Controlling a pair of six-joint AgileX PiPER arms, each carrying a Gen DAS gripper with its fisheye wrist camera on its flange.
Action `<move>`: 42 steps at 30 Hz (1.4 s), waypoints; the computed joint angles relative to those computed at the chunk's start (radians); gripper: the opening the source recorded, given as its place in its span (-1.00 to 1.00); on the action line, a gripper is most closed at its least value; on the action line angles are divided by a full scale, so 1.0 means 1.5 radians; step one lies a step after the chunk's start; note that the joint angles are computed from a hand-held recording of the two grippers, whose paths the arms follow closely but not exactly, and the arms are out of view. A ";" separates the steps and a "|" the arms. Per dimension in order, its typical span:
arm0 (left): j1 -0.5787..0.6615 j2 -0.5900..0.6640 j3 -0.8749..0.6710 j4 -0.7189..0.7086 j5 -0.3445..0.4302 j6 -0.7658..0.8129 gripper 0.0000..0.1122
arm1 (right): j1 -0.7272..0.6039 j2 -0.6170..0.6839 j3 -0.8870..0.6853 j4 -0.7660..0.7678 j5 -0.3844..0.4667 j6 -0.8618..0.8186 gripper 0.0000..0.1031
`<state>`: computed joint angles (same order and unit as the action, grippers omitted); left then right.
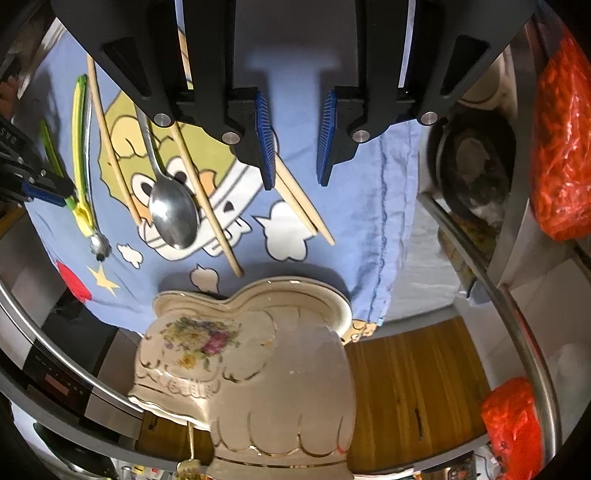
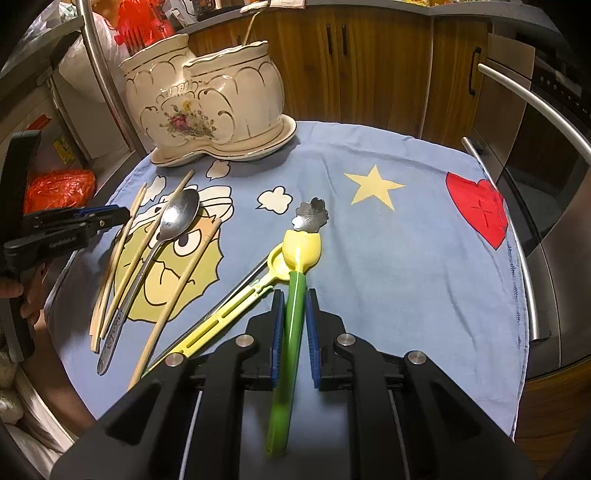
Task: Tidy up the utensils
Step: 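Grasp the green-handled utensil with the right tool while the left tool grasps a wooden chopstick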
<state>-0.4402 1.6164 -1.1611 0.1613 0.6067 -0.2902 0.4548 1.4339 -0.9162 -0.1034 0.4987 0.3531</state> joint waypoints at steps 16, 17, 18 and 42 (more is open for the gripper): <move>-0.010 0.029 -0.035 0.012 0.033 0.026 -0.74 | -0.007 -0.006 -0.001 -0.009 0.006 0.006 -0.77; -0.011 0.028 -0.033 0.008 0.032 0.035 -0.74 | -0.006 -0.006 0.000 -0.008 0.006 0.005 -0.77; -0.013 0.027 -0.032 0.003 0.033 0.044 -0.74 | -0.006 -0.006 -0.001 -0.007 0.006 0.004 -0.77; 0.016 -0.042 0.033 -0.092 -0.028 0.122 -0.92 | -0.020 -0.062 0.024 0.027 -0.040 -0.003 -0.81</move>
<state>-0.4162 1.5530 -1.1122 0.0229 0.5644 -0.1069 0.4244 1.3412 -0.8798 -0.0622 0.4393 0.3488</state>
